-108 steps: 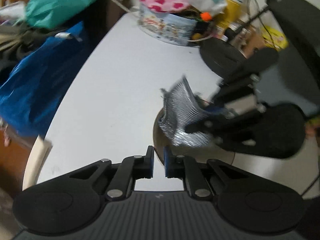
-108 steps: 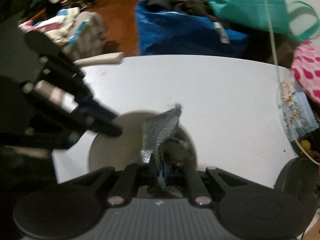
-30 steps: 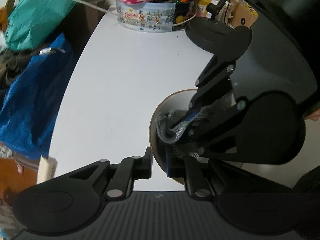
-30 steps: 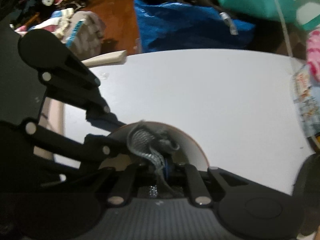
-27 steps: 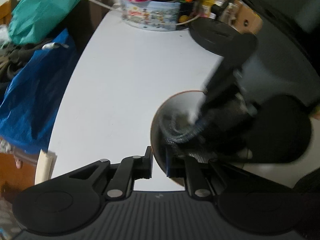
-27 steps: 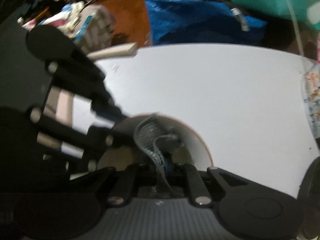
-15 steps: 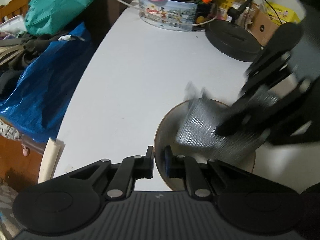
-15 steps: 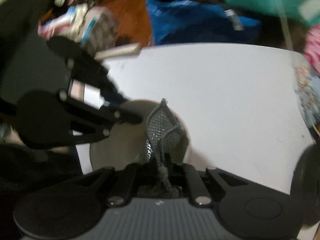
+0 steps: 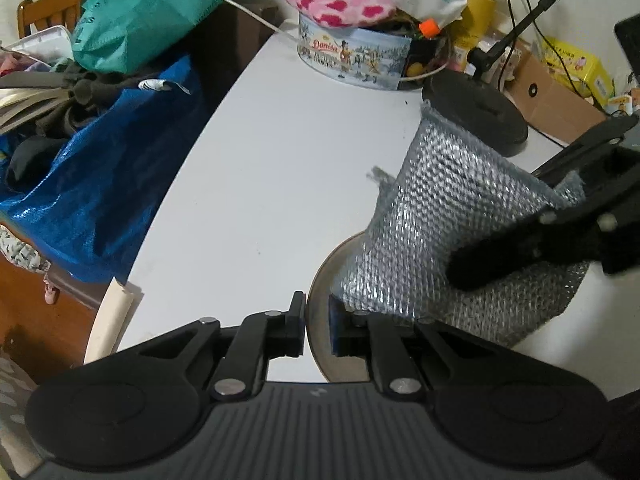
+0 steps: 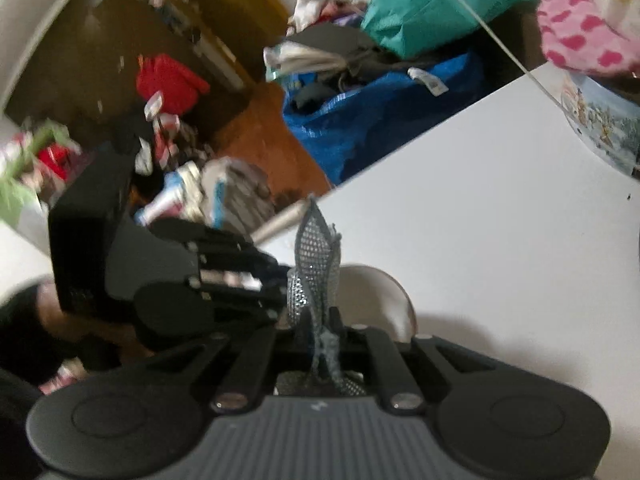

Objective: Clean bowl
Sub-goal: 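Lift the cloth out with the right tool while the left tool tilts the bowl up by its rim, then hold the tilted bowl with the left tool while the right tool rubs the cloth on its outer wall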

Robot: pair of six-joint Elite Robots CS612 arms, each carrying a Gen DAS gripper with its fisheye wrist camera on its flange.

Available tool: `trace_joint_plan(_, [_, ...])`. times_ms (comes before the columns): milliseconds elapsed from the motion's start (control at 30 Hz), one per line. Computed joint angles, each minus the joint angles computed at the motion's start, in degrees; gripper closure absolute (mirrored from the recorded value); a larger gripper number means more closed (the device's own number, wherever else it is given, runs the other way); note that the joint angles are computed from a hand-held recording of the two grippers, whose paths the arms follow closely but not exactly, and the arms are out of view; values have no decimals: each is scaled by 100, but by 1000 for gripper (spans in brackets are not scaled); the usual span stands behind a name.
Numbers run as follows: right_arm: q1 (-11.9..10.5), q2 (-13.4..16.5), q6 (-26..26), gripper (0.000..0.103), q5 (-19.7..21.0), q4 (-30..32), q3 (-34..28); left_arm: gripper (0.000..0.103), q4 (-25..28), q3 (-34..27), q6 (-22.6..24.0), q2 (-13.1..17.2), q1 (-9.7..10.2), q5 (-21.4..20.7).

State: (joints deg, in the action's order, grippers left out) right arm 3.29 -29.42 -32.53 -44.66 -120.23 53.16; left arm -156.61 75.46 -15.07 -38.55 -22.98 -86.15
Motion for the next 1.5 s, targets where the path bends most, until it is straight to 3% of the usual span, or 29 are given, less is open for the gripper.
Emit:
trace_joint_plan(67, [11,-18,341,97,-289,-502,79,94,-88,59,14,-46,-18,83])
trace_joint_plan(200, [-70,-144,790,97,-396,-1328,410,93,-303,233,264,-190,-63,144])
trace_joint_plan(300, [-97,-113,996,97,-643,-1433,430,92,-343,294,824,-270,-34,-493])
trace_joint_plan(433, [-123,-130,1108,97,-895,-1523,563,58,34,197,1576,-244,-56,-976])
trace_joint_plan(633, [-116,-343,1035,97,-1210,-1942,1037,58,302,106,1882,-181,-78,-1113])
trace_joint_plan(833, [-55,-219,948,96,-1385,-1864,939,59,652,-51,2451,-88,-102,-1148])
trace_joint_plan(900, [-30,-153,877,96,-1332,-1807,861,66,705,-88,2670,-54,-124,-1129])
trace_joint_plan(967, [-6,-95,823,95,-1302,-1697,773,85,759,-106,2946,-35,-177,-925])
trace_joint_plan(1033, [12,-77,688,95,-1296,-1629,734,92,793,-106,3022,-34,-193,-879])
trace_joint_plan(1167, [20,-95,-224,95,-1281,-1426,732,93,655,-76,2813,-23,-197,-784])
trace_joint_plan(1333, [22,-113,-1499,95,-1133,-1287,768,93,595,-112,2594,11,-139,-1049])
trace_joint_plan(1500, [65,-102,-2267,95,-1208,-1012,681,93,509,-185,2386,81,-116,-1119])
